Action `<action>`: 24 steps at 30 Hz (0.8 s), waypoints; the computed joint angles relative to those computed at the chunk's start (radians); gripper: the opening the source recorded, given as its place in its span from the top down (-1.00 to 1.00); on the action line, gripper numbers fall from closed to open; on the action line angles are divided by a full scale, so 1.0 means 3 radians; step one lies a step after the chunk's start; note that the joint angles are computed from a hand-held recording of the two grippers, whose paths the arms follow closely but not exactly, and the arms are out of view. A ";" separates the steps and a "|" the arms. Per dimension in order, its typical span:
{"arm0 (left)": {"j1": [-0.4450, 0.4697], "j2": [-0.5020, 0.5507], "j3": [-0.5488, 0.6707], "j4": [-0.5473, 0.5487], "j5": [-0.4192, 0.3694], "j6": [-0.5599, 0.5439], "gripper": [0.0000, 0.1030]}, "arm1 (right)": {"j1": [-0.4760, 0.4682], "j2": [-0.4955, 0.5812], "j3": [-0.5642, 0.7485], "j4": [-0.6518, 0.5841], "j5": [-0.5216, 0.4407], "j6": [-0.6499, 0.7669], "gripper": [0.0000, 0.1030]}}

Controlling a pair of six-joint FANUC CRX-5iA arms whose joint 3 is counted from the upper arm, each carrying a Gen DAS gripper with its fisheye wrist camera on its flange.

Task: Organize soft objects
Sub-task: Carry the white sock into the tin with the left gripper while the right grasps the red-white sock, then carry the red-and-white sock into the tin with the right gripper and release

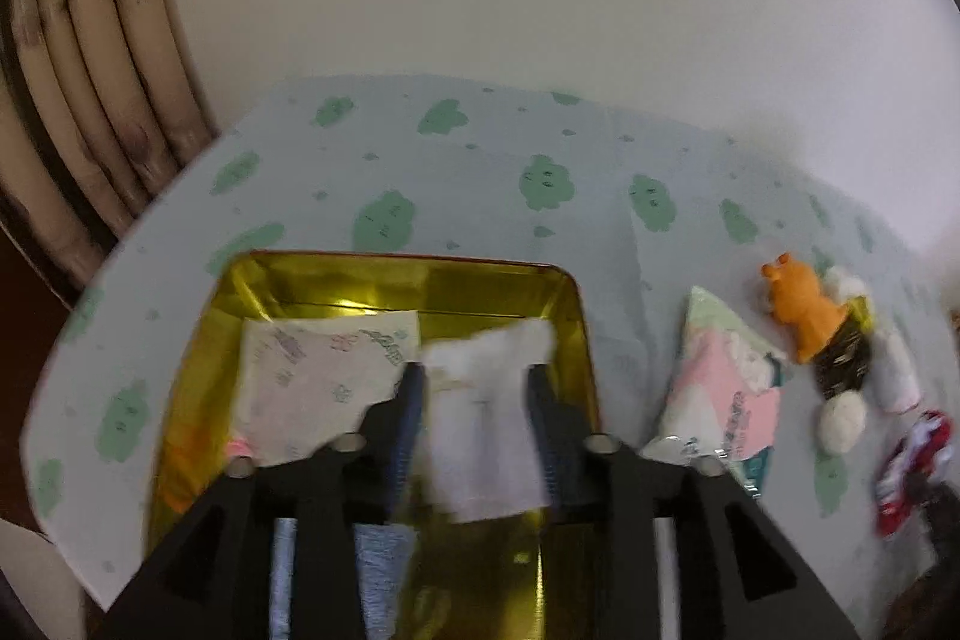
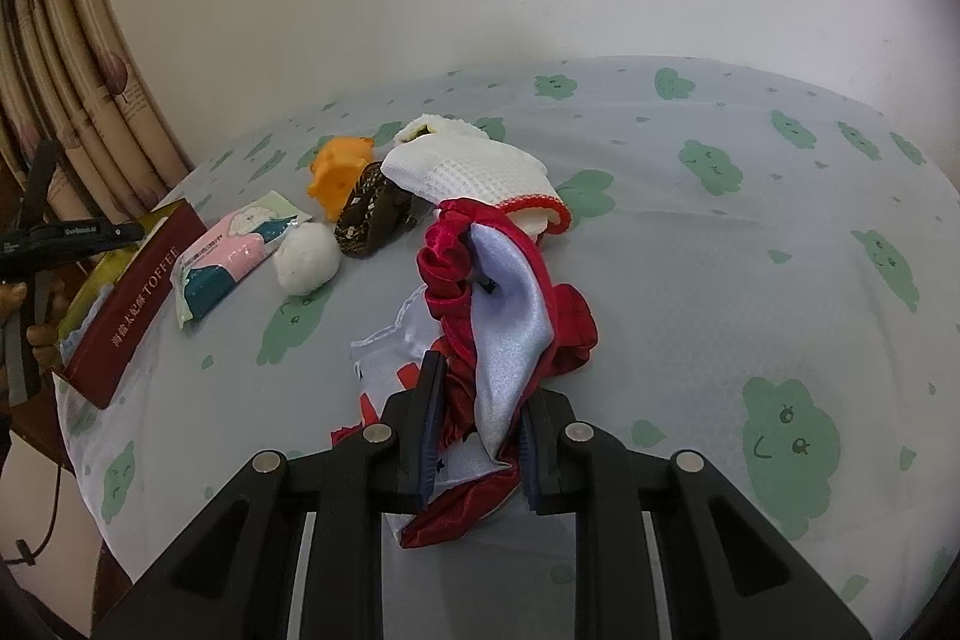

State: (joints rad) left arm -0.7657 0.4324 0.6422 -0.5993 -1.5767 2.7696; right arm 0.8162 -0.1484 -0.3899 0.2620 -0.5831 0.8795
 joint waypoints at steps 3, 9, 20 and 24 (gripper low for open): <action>-0.0162 0.0102 0.0238 -0.0282 -0.0312 0.0007 0.10 | -0.0039 -0.0013 0.0018 -0.0119 0.0026 0.0064 0.62; -0.0635 -0.0183 0.0108 -0.0683 -0.0271 0.0915 -0.01 | -0.0160 -0.0033 0.0149 -0.0570 -0.0053 0.0313 0.63; -0.1546 0.0215 0.0693 -0.1448 -0.1541 0.1379 -0.09 | -0.0017 -0.0223 0.0436 -0.1152 -0.0230 0.0694 0.65; -0.1582 0.0239 0.0622 -0.1383 -0.1669 0.1392 -0.09 | 0.0130 -0.0026 0.0919 -0.1616 -0.0373 0.1140 0.65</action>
State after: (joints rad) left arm -1.2403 0.5040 0.8289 -1.0141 -2.0774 3.1873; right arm 0.8553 -0.1561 -0.1142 -0.2227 -0.6950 1.2216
